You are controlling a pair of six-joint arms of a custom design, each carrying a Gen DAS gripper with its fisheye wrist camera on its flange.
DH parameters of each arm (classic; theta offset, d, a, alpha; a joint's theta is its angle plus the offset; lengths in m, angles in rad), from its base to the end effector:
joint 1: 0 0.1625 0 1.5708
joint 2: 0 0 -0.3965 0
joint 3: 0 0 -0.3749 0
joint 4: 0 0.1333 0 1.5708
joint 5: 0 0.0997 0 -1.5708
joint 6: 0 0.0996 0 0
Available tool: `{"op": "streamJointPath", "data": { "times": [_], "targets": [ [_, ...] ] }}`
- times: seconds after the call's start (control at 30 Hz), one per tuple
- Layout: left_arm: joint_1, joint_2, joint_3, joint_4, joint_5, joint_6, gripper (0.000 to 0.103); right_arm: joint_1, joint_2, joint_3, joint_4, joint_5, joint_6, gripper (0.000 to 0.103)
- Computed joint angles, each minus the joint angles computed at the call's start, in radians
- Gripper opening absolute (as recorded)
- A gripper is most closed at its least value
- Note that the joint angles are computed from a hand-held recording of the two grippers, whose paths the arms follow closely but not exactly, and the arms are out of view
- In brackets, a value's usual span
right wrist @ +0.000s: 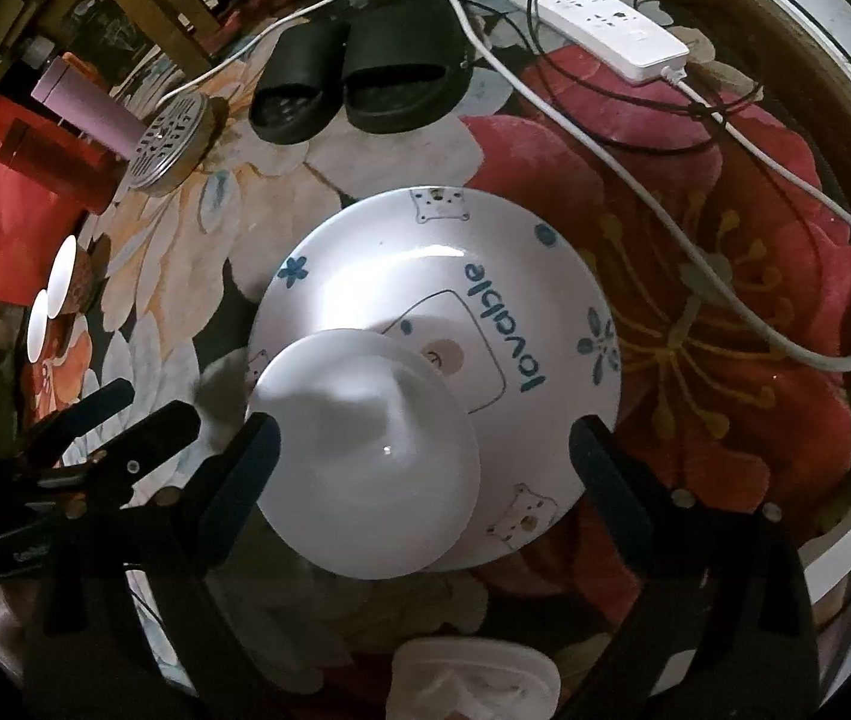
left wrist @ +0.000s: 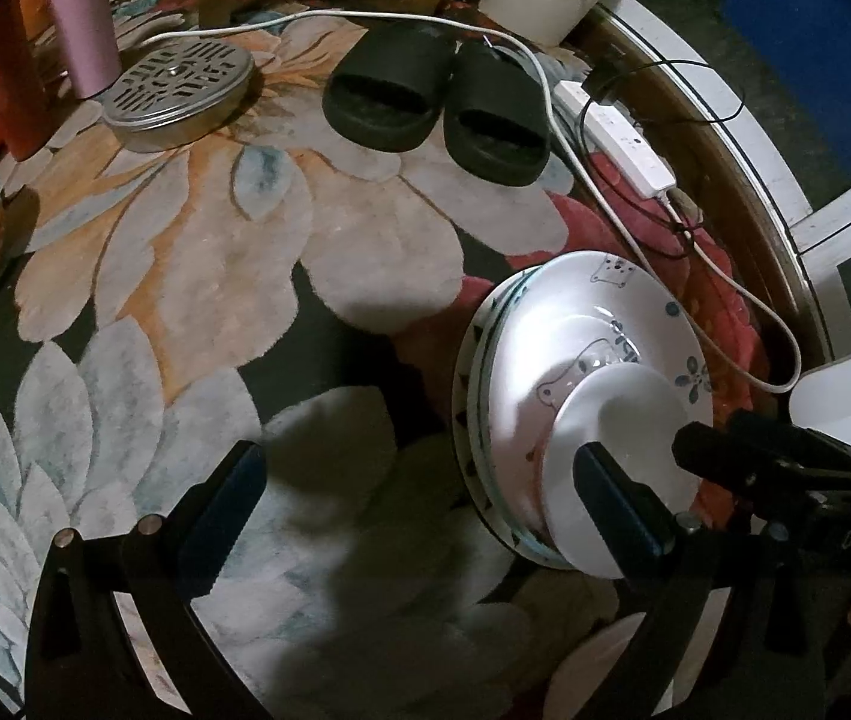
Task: Organize plates and bowls
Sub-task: 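Lower the white bowl onto the plate stack and open the left tool, then withdraw the left tool from the bowl on the plate stack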
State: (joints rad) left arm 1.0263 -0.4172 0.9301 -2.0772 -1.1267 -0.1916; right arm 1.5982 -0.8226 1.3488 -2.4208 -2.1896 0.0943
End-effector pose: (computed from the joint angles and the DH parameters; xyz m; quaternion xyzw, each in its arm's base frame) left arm -0.2577 -0.7655 0.0486 0.1719 0.9602 -0.0763 0.2066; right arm 0.0951 -0.7119 0.2196 -0.0805 -0.9379 0.1715 0.2906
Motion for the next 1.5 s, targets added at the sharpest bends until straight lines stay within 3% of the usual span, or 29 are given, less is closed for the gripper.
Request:
{"op": "streamJointPath", "data": {
  "times": [0.73, 1.5],
  "targets": [
    [0.013, -0.022, 0.009, 0.005, 0.014, 0.005, 0.102, 0.015, 0.033, -0.033, 0.011, 0.009, -0.01, 0.098],
    [0.08, -0.104, 0.074, -0.026, 0.071, -0.022, 0.102, 0.075, 0.181, -0.197, 0.048, 0.025, -0.083, 0.098]
  ]
}}
